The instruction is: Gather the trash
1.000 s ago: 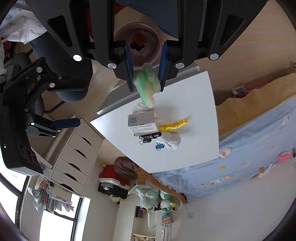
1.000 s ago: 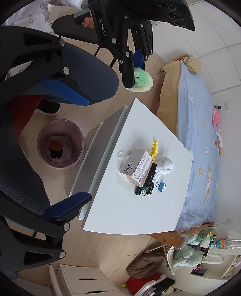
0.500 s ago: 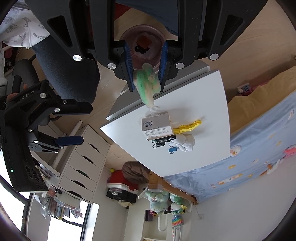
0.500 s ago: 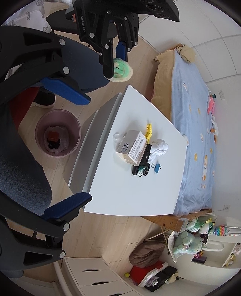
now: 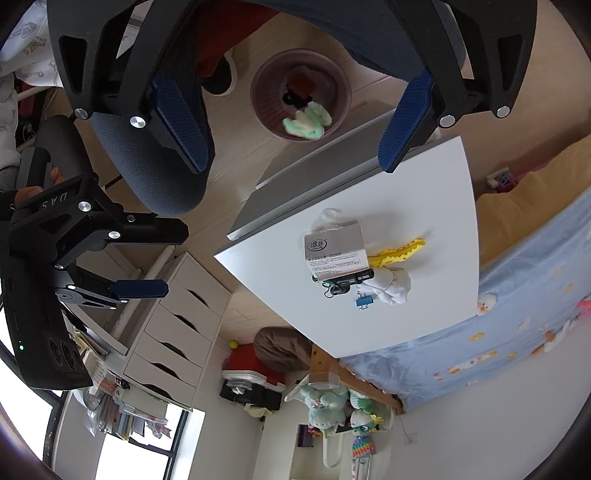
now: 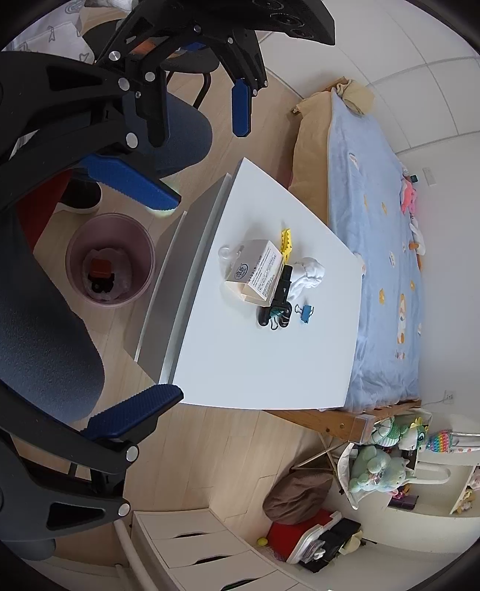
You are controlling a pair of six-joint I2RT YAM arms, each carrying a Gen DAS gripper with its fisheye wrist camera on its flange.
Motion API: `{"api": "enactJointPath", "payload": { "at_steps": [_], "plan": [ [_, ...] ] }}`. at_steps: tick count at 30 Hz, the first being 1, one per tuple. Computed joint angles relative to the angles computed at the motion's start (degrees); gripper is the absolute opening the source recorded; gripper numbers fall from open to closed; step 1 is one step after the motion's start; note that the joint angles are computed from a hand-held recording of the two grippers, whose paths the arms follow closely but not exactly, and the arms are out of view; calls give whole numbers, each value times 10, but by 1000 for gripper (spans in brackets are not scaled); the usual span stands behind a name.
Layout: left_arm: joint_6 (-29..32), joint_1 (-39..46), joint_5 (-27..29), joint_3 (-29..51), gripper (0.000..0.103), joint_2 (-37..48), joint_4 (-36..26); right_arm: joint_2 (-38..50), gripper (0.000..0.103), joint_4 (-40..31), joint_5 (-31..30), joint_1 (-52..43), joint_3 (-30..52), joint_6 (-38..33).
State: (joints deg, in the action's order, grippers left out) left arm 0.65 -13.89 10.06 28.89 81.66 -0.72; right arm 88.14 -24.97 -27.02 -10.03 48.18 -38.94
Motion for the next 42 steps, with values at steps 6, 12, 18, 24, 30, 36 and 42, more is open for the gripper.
{"api": "enactJointPath", "payload": {
  "at_steps": [6, 12, 18, 24, 30, 36, 42],
  "plan": [
    [-13, 9, -9, 4, 94, 10, 3, 3, 95, 2, 1, -2, -1, 3],
    [-20, 18, -15, 9, 95, 15, 5, 7, 96, 5, 2, 1, 0, 8],
    [-27, 23, -14, 20, 95, 30, 10, 20, 97, 12, 4, 3, 5, 17],
    [-39, 25, -18, 59, 95, 70, 14, 26, 98, 15, 5, 6, 12, 24],
    [-51, 25, -15, 122, 95, 134, 11, 24, 98, 13, 3, 1, 14, 24],
    [-61, 24, -20, 189, 95, 200, -8, 27, 98, 11, 2, -7, 20, 24],
    [-88, 24, -29, 248, 95, 258, -30, 30, 98, 10, 1, -12, 25, 24]
  ]
}}
